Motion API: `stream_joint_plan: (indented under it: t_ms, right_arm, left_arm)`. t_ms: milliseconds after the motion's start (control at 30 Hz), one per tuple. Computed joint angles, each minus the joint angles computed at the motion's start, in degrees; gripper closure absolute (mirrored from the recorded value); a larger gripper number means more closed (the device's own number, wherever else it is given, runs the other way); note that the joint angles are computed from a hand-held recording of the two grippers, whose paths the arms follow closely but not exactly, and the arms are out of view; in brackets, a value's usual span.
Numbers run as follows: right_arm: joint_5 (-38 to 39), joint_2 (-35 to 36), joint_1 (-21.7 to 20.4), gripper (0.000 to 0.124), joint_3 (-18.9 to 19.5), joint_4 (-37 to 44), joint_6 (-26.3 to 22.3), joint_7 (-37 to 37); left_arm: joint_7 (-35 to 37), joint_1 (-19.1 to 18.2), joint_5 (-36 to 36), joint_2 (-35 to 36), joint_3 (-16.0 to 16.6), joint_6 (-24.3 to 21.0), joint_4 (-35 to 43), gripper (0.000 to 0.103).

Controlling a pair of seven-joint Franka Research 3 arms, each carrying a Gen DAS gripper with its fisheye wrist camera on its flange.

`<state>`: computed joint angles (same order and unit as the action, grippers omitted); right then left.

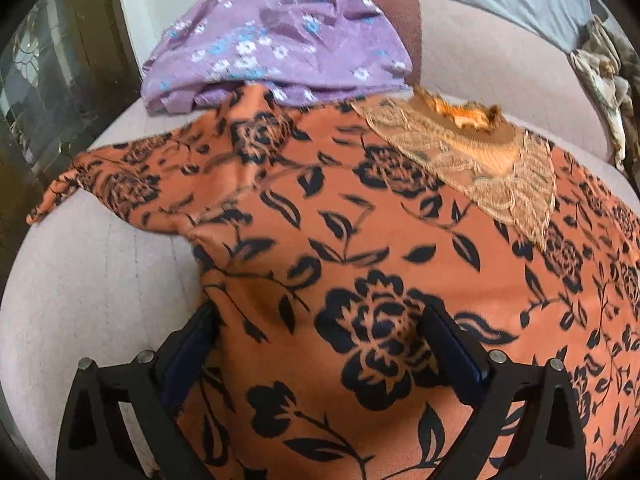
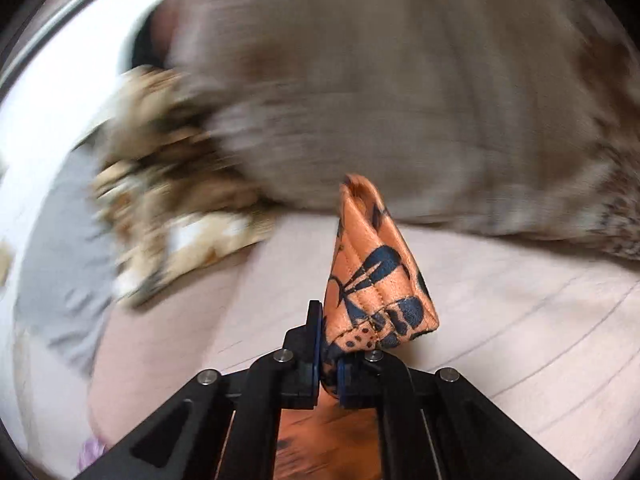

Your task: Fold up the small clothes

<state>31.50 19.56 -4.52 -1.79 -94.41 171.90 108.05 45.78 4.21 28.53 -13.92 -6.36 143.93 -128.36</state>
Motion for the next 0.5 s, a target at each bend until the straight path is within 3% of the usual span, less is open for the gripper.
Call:
stream_joint_plan:
  t_ms: [133,233,367,500]
  right_arm:
    - [14.9,-3.0,-4.3,0.118,14.5,2.7,-2.4,-19.1]
    - [24.3,-4.4,-3.1,0.118,20.4,4.6,-7.1,-29.4]
    - [31.5,-4.0,2.3,0.118,24.8,6.7,-12.4,-35.6]
    - [31.6,2.5,10.4,0.118,25.7,12.9,-14.7,-32.6]
  left_arm:
    - [-2.4,1.5,1.8,-2.4,0.4,0.7,-0.2,0.003]
    - [-5.2,3.5,2.5,-4.7,0.9,0.6,-0.7,0.003]
    - [-9.2,6.5,5.2,-7.3,0.9,-0.9,-1.3,0.003]
    - [-11.3,8.5,6.5,-8.8,1.6,-1.8,-2.1,0.003]
